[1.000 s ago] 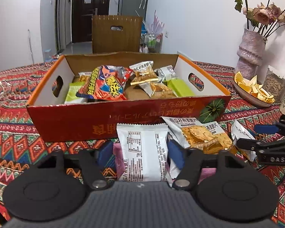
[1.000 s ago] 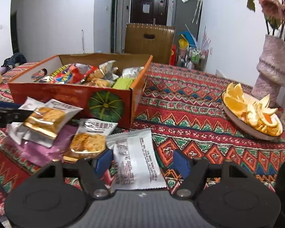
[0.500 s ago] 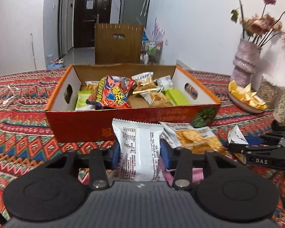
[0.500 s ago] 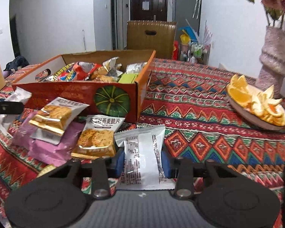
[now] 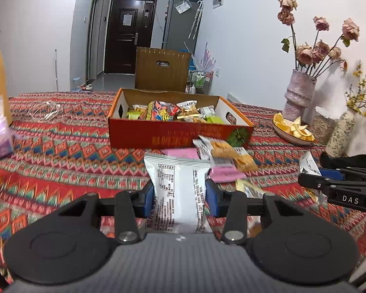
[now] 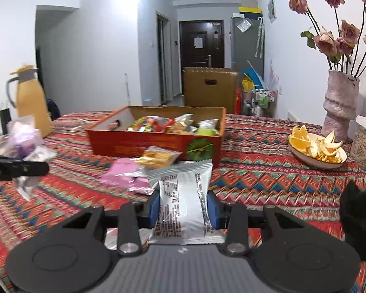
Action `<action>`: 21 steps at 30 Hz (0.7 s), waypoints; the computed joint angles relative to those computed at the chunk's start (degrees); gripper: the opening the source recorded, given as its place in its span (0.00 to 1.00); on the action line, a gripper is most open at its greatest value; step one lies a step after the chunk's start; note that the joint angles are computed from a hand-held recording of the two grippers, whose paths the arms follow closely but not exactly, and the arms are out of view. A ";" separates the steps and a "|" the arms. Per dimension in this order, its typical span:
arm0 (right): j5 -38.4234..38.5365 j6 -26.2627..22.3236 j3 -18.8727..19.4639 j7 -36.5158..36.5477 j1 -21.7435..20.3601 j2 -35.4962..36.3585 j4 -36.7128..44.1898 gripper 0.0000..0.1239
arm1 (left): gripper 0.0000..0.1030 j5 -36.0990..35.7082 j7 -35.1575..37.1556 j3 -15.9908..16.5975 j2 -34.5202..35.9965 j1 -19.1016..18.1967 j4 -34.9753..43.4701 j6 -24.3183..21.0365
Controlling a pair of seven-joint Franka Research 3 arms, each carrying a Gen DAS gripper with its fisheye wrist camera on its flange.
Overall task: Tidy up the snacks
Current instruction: 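Grasp a white packet with the left tool while the right tool grasps another white packet, then carry both white packets into the box and open both tools to release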
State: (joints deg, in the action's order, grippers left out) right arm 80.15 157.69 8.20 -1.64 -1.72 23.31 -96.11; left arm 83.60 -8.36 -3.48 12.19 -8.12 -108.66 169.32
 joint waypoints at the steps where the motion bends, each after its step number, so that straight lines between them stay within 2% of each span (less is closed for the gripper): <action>1: 1.75 -0.59 0.51 -1.61 -0.56 -1.85 -2.39 0.31 | 0.41 0.82 -1.21 -0.04 -0.94 -0.26 -1.23 -0.10; 9: 9.10 -5.00 -2.89 -8.28 2.11 -11.21 -15.31 0.31 | 0.41 6.75 -7.98 -2.96 -6.88 0.25 -9.31 -0.64; 14: 10.46 -5.82 -4.99 -10.21 4.27 -14.09 -19.51 0.31 | 0.41 10.37 -12.36 -4.28 -8.98 0.87 -11.96 -1.05; 21: 11.79 -6.79 -6.41 -11.78 5.86 -15.63 -21.61 0.31 | 0.41 11.37 -13.49 -5.09 -10.05 1.47 -12.87 -1.72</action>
State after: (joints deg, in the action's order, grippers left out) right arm 91.94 150.90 1.79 -13.42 4.14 7.68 -117.72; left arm 94.97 -21.85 -8.57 2.14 -6.65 -121.53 167.60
